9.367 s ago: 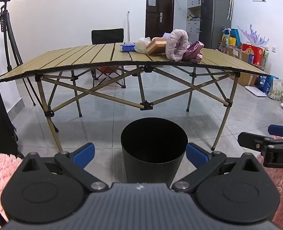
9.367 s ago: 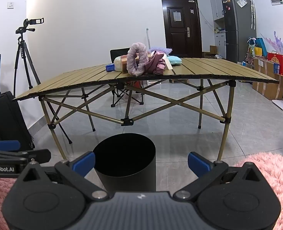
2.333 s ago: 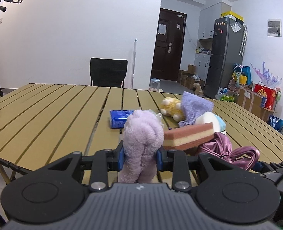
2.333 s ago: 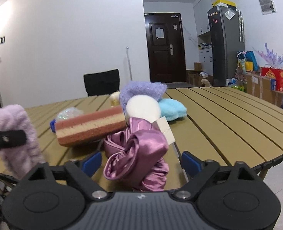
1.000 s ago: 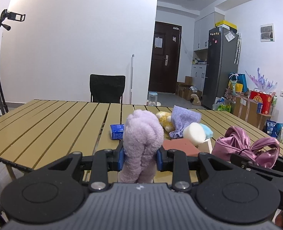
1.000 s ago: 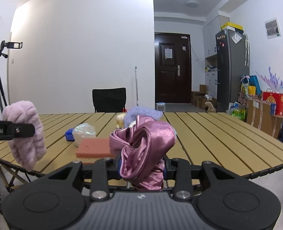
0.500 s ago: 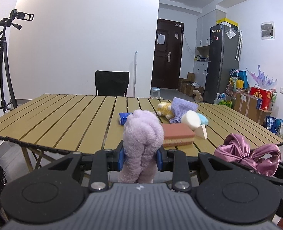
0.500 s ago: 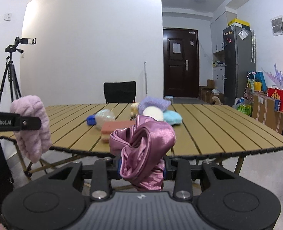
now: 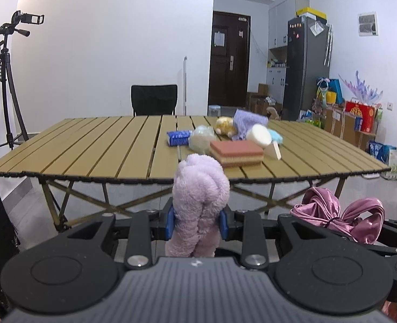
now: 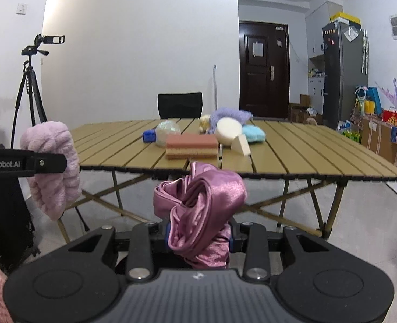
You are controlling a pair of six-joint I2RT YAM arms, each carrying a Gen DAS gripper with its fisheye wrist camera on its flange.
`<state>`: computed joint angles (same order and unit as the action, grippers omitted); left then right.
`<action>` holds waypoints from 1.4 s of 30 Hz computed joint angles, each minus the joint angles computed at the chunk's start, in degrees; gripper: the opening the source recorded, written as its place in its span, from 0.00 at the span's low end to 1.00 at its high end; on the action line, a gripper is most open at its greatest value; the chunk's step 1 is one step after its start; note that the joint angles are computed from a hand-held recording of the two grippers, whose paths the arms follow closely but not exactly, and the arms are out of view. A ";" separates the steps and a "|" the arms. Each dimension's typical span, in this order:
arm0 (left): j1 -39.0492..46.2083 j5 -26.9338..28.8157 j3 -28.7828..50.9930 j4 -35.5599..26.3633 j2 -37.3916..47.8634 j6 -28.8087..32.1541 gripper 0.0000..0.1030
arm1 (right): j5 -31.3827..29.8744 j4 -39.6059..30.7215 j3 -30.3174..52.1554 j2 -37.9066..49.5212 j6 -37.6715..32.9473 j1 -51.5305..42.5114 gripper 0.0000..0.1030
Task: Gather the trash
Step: 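Carry the headband and scrunchie with both tools back over the black trash bin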
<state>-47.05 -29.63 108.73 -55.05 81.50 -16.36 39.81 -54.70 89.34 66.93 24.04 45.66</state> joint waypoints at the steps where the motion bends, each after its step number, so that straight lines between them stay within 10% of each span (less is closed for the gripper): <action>1: -0.11 -0.06 -0.66 -0.36 -0.46 -0.09 0.30 | 0.22 -0.76 -0.45 -0.20 1.02 0.56 0.33; 42: 13.87 15.89 -18.14 -4.63 2.14 -4.13 0.30 | -12.95 -3.68 -17.42 0.68 9.39 -7.97 0.33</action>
<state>-33.18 -13.74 90.59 -59.68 83.63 -20.49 26.86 -58.38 71.92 67.61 33.42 37.69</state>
